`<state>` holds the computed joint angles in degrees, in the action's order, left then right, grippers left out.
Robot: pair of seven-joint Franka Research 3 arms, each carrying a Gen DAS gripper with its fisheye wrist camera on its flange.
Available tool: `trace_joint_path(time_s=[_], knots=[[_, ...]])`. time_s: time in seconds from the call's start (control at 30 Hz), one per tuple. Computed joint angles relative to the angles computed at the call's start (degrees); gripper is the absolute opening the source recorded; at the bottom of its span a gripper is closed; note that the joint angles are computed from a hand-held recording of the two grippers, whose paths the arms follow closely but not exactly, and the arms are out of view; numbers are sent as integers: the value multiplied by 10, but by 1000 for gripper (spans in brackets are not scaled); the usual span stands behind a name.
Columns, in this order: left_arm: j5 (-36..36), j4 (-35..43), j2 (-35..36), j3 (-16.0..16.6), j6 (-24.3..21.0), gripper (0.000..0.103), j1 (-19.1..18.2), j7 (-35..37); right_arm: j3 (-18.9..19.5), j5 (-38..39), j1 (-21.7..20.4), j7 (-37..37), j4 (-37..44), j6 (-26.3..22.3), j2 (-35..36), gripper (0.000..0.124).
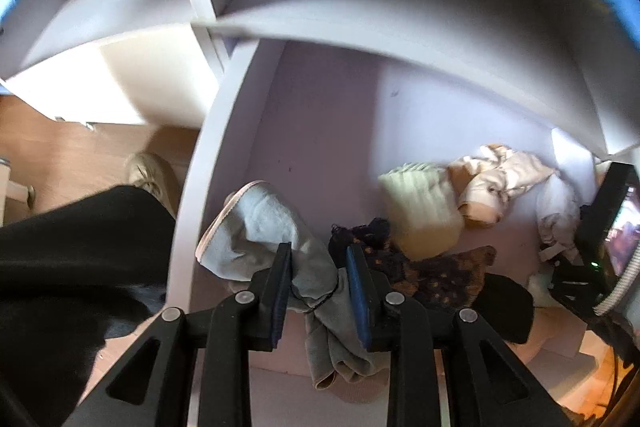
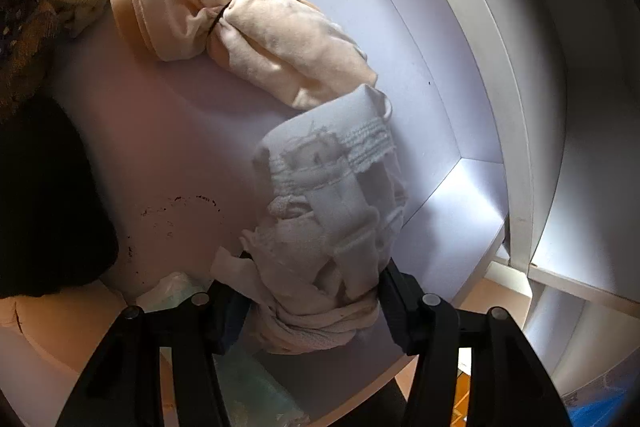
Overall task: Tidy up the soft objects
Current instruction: 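Grasp the white lace bundle on the shelf with the right gripper while the left gripper lifts the grey-green bundle, then lower the grey-green bundle into the gold box and open the left gripper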
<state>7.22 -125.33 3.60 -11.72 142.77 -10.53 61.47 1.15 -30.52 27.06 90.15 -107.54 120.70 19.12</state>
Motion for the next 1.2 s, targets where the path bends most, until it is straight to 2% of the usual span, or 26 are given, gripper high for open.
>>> trace_joint_path(time_s=[0.07, 0.2, 0.37, 0.57, 0.67, 0.8, 0.9, 1.03, 1.2], knots=[[15, -6, -15, -3, 1, 27, -5, -12, 1, 2, 1, -2, 3, -3, 1, 58], [-18, -20, -52, -2, 26, 27, -7, -11, -2, 10, -5, -15, 11, -7, 4, 57], [-40, -41, -95, 6, 78, 27, -10, -6, -5, 11, -9, -14, 7, 2, 5, 57], [-95, -58, -143, 21, 129, 27, -30, 47, -6, 4, -9, -13, 0, 3, -3, 57], [-133, -59, -168, 35, 132, 27, -47, 91, -5, 2, -9, -10, 0, 4, -3, 57], [-135, -45, -185, 41, 132, 27, -52, 129, -4, -8, -6, -4, -7, 5, -4, 57], [-147, -15, -179, 49, 129, 27, -56, 158, -4, -9, -6, -1, -5, 3, -2, 58], [-123, 59, -150, 44, 107, 27, -41, 188, -1, -8, -4, 1, -7, 2, -4, 57], [-65, 209, -54, 25, 62, 28, -14, 193, 0, -4, -4, -1, -3, -6, -8, 58]])
